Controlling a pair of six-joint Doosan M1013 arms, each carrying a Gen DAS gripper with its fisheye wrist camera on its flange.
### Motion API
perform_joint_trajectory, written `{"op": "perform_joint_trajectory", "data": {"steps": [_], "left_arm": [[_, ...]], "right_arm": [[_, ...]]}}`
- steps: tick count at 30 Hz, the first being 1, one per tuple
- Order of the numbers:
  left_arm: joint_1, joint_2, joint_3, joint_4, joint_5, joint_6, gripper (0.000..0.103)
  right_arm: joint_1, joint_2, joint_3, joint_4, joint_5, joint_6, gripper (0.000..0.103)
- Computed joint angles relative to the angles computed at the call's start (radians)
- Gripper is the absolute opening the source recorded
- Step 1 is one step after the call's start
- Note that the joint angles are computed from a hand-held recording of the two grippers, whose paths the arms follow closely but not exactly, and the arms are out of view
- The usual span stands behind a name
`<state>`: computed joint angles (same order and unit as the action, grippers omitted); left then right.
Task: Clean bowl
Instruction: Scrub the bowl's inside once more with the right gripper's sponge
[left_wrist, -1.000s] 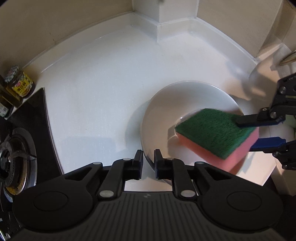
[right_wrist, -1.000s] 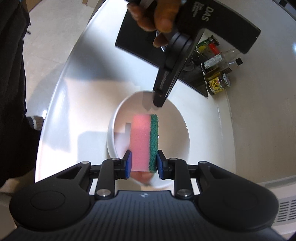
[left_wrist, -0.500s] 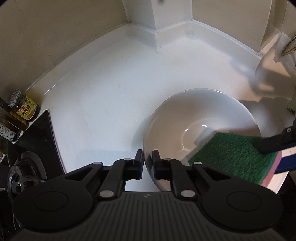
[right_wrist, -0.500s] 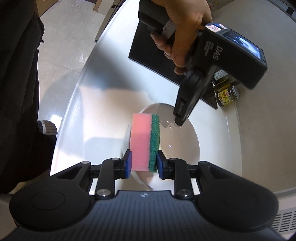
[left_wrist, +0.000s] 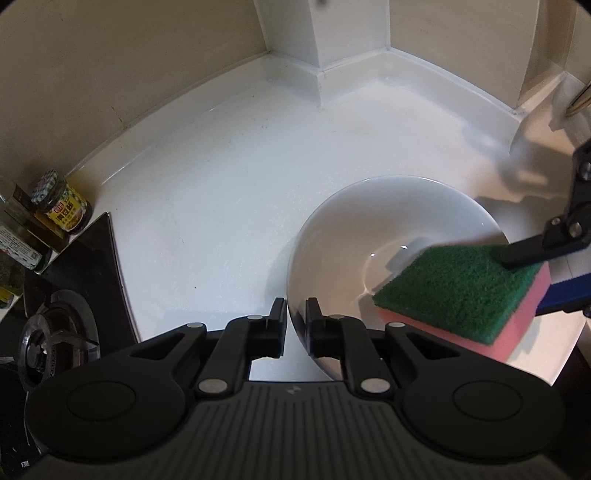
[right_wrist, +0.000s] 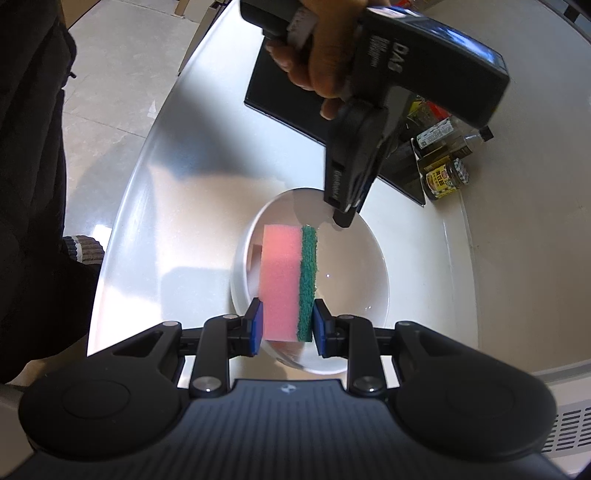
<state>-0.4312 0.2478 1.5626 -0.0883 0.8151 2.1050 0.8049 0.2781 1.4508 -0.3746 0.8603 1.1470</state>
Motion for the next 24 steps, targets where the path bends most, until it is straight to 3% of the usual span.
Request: {"op": "perform_joint_trajectory", "data": {"steps": [6,10,15,19,24], "left_arm": [[-0.002,-0.002,0.003,0.006,-0.005,-0.011,0.014],[0.013,0.004,-0.009,-0.042,0.013,-0.005,0.014],[0.036,0.012,-0.025,-0.110,0.037,0.011,0.020],[0.038,0.007,-0.019,-0.119,0.033,0.025,0.020],[0.044,0.002,-0.010,-0.142,0.025,0.022,0.020]], "right_arm": [[-0.005,0.009,-0.008,0.005,-0.029,0.025,0.023],[-0.013,0.013,-0.020,0.096,-0.052,-0.017,0.023],[-0.026,0.004,-0.029,0.166,-0.008,-0.050,0.023],[-0.023,0.006,-0.031,0.064,0.040,0.018,0.023],[-0.016,0.025,-0.030,-0.051,0.010,0.123,0.023]]}}
